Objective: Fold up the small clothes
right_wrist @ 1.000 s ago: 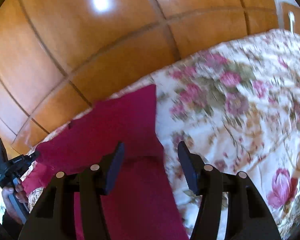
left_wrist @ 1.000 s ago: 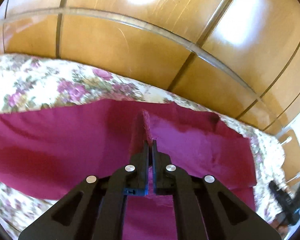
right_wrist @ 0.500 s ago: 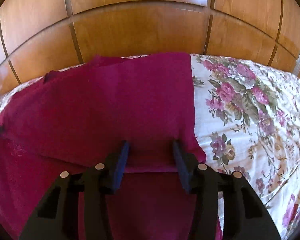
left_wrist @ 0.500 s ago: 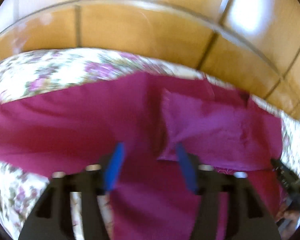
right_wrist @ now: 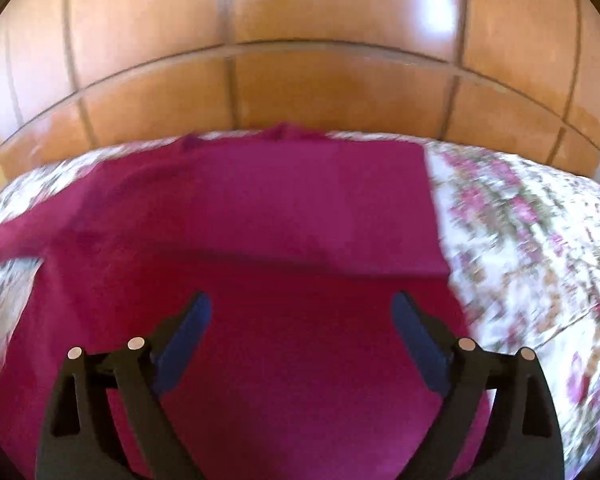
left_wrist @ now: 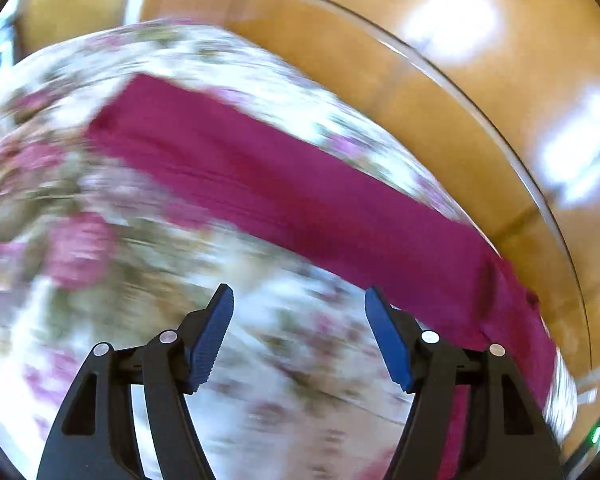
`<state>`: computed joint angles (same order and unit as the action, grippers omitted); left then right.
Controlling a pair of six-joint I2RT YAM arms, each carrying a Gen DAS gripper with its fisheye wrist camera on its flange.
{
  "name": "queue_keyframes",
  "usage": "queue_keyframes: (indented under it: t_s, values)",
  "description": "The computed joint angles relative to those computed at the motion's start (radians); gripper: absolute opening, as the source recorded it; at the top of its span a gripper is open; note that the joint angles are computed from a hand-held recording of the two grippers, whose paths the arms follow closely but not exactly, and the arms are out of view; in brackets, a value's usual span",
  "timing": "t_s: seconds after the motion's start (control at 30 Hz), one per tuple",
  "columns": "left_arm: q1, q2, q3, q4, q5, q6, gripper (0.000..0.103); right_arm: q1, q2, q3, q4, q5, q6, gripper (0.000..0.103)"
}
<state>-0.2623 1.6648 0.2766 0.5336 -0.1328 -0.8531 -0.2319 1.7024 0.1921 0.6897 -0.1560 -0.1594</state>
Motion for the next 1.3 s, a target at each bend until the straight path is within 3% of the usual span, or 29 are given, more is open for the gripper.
queue_keyframes:
  t_s: [0.13,0.23,0.33,0.53,0.63,0.67,0.83,1.03,1.1,1.3]
  values:
    - [0.235,-0.027,-0.068,0.061,0.056,0.022,0.067,0.121,0.203,-0.016,0.177,0.115,0.036,0.098]
    - [0.353,-0.019,-0.048,0.039,0.087,0.08,0.067,0.09,0.198,0.005,0.134,0.08,0.032,0.1]
    - [0.457,0.053,-0.004,0.065,0.19,0.095,0.067,0.065,0.203,0.016,0.117,0.046,0.025,0.101]
    - [0.534,0.163,0.118,0.018,0.25,0.091,0.065,0.097,0.202,0.008,0.128,0.097,0.03,0.101]
    - [0.543,0.214,0.18,-0.004,0.291,0.115,0.019,0.099,0.204,0.012,0.125,0.103,0.029,0.101]
    - [0.539,0.224,0.202,-0.023,0.293,0.129,0.012,0.102,0.206,0.011,0.129,0.106,0.031,0.101]
    - [0.413,0.096,0.183,-0.031,0.189,0.173,0.01,0.095,0.212,0.013,0.133,0.101,0.025,0.101]
    - [0.088,-0.067,0.173,-0.046,0.045,0.204,0.01,0.096,0.21,0.006,0.14,0.097,0.028,0.101]
    - [-0.058,-0.039,0.222,-0.062,-0.011,0.212,0.01,0.092,0.202,0.007,0.132,0.091,0.027,0.101]
    - [-0.296,0.172,0.393,-0.089,-0.009,0.165,0.01,0.079,0.196,0.003,0.132,0.07,0.027,0.101]
